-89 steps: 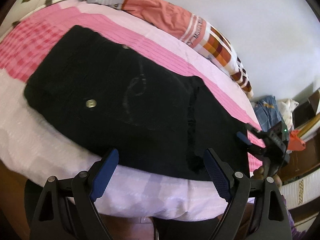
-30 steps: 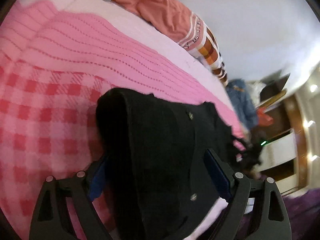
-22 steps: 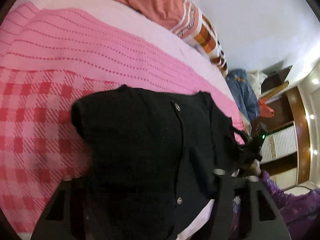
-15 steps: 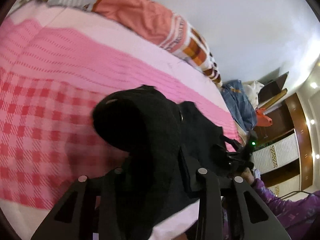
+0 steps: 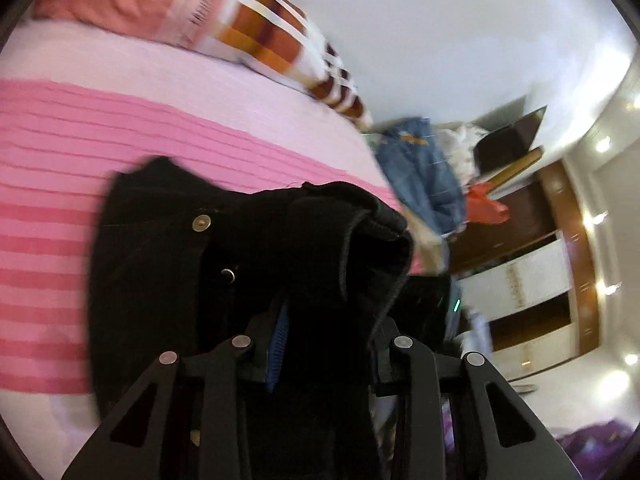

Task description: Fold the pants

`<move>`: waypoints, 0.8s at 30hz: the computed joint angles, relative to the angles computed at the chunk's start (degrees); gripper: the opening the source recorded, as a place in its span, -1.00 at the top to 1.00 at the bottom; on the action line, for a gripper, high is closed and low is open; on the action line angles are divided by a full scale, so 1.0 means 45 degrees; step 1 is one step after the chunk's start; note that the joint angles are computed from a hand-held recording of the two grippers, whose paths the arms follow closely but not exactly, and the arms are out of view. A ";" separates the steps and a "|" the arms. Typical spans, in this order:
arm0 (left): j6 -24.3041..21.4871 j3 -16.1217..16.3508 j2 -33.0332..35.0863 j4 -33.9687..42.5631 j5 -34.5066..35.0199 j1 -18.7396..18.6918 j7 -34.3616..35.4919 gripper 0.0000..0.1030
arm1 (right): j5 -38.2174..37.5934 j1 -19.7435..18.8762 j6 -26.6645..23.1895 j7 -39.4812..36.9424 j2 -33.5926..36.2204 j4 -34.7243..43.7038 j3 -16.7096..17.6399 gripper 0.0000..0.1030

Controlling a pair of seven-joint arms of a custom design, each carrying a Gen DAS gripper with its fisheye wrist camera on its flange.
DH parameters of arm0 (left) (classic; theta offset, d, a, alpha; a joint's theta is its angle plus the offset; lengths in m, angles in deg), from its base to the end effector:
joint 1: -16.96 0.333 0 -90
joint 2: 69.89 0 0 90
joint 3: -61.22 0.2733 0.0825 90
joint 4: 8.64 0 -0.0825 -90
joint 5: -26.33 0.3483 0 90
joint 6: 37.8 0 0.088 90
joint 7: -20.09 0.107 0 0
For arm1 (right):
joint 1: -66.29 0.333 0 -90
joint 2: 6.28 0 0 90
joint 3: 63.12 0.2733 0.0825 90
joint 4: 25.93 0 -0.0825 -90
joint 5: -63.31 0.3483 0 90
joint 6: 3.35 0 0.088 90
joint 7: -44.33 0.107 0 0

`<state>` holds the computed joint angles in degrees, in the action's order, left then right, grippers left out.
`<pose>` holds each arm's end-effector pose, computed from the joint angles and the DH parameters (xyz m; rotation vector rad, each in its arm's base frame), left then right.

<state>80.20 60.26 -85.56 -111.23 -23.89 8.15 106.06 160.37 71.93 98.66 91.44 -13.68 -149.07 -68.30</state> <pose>0.4645 -0.1228 0.6922 1.8522 -1.6620 1.2628 0.4977 0.0881 0.5009 -1.1597 1.1058 0.8316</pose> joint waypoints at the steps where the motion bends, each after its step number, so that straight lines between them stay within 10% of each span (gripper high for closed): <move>1: 0.0660 -0.0201 0.0257 0.0054 -0.0462 -0.0173 -0.0049 0.37 | 0.0074 -0.0085 -0.0153 -0.0057 -0.0021 -0.0096 -0.0112 -1.00; 8: 0.1774 -0.0941 0.1972 0.0922 -0.1440 -0.0349 -0.0683 -0.41 | -0.0720 -0.1450 -0.2048 0.0707 0.1332 0.0234 -0.0810 -0.95; 21: 0.1924 -0.0473 -0.1051 -0.2319 0.0115 -0.0199 -0.1388 -0.42 | -0.2467 -0.1833 -0.1935 0.0965 0.1829 0.1746 0.0061 -1.00; 24: 0.2194 -0.0307 -0.1891 -0.3344 0.0458 -0.0419 -0.1923 -0.42 | -0.4068 -0.1459 -0.0749 0.1351 0.1606 0.2185 0.0360 -0.06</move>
